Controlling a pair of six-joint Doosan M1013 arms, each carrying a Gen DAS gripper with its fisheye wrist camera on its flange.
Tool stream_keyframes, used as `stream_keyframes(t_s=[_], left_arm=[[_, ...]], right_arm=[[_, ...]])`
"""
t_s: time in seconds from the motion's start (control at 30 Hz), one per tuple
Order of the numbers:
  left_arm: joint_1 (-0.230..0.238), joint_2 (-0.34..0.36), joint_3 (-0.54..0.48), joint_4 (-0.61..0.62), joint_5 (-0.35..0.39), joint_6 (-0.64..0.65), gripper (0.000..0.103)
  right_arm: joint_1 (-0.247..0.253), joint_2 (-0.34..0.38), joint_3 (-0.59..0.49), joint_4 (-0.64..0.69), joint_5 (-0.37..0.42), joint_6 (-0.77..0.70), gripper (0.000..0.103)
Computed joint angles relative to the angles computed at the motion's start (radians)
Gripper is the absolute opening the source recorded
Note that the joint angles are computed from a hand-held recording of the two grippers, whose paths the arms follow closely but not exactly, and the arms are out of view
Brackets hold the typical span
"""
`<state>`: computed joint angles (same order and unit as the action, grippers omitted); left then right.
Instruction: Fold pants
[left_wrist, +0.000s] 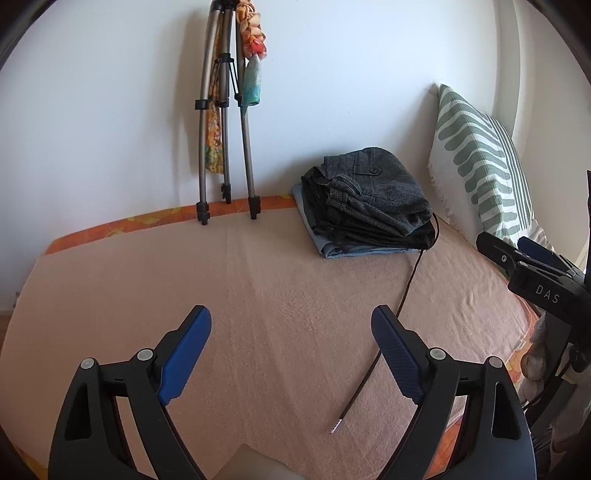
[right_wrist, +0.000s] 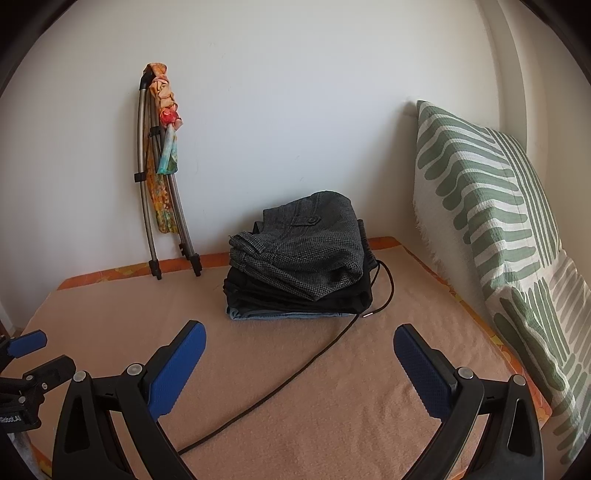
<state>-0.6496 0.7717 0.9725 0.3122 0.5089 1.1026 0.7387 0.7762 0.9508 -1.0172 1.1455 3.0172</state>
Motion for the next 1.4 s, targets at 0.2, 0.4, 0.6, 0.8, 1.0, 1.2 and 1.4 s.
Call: stream_keyframes(t_s=[0.2, 0.4, 0.6, 0.8, 1.0, 1.2, 1.4], left_arm=[[-0.002, -0.004, 0.007, 0.038, -0.018, -0.037, 0.089], [-0.004, -0.004, 0.007, 0.062, -0.026, -0.057, 0.089], [-0.009, -0.010, 0.020, 0.127, -0.049, -0.102, 0.103], [-0.014, -0.013, 0.023, 0.146, -0.059, -0.104, 0.103], [-0.014, -0.011, 0.018, 0.137, -0.053, -0.099, 0.103], [-0.012, -0.009, 0.012, 0.117, -0.044, -0.091, 0.103], [-0.011, -0.008, 0.010, 0.101, -0.036, -0.084, 0.103]], right_arm=[[-0.001, 0.002, -0.002, 0.003, -0.004, -0.007, 0.103], [-0.001, 0.005, -0.005, 0.006, -0.007, -0.011, 0.103], [0.001, 0.006, -0.006, 0.007, -0.009, -0.014, 0.103], [0.001, 0.011, -0.013, 0.011, -0.006, -0.024, 0.103], [0.002, 0.011, -0.013, 0.011, -0.003, -0.022, 0.103], [0.002, 0.013, -0.016, 0.010, -0.002, -0.026, 0.103], [0.002, 0.013, -0.015, 0.011, -0.005, -0.026, 0.103]])
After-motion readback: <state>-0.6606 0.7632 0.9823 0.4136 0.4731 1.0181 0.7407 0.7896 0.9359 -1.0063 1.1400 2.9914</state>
